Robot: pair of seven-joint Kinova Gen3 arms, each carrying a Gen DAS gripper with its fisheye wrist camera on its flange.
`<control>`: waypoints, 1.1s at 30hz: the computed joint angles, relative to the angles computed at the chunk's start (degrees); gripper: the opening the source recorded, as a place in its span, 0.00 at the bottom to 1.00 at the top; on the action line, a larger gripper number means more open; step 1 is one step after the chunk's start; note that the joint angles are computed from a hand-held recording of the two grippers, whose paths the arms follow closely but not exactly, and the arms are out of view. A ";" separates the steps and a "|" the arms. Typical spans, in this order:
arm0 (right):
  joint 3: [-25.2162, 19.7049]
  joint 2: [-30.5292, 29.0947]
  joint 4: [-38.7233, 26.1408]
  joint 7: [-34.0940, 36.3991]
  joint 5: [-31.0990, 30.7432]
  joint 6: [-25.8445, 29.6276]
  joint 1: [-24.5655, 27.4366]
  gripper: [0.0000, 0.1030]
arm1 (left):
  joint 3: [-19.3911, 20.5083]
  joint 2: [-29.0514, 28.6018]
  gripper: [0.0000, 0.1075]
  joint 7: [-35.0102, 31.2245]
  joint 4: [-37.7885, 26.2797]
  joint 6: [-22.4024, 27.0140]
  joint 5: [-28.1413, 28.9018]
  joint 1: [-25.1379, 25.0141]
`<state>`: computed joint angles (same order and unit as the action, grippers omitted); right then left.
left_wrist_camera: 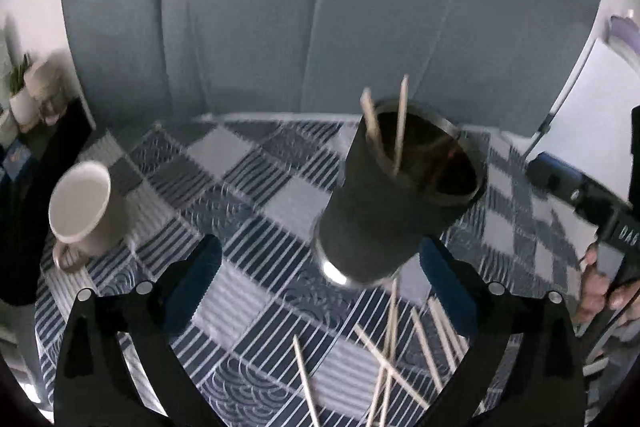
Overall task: Organize utensils
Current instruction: 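Withdraw both open tools from the holder back down toward the remaining sticks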
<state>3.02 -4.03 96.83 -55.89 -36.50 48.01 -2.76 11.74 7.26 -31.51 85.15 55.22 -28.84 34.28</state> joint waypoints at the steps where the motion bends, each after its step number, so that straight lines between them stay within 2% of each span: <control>1: -0.05 0.13 0.38 -0.55 0.65 0.08 0.09 0.83 | -0.01 0.23 0.90 -0.11 0.37 0.43 0.59 -0.12; 14: -1.69 2.30 6.50 -7.33 10.28 0.22 0.69 0.83 | -0.36 1.88 0.90 -0.84 6.82 0.97 7.33 -1.08; 23: -2.49 3.32 10.92 -9.55 16.51 0.38 0.38 0.83 | -0.38 2.69 0.90 0.06 9.93 0.73 10.82 -0.82; 33: -3.27 3.79 12.94 -11.93 21.92 0.29 -0.10 0.83 | -0.36 5.09 0.90 0.66 8.77 4.82 5.73 2.98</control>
<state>-0.25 -0.24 109.78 -67.82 -14.58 48.30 -2.85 11.39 12.34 -30.85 93.92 60.04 -23.11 37.26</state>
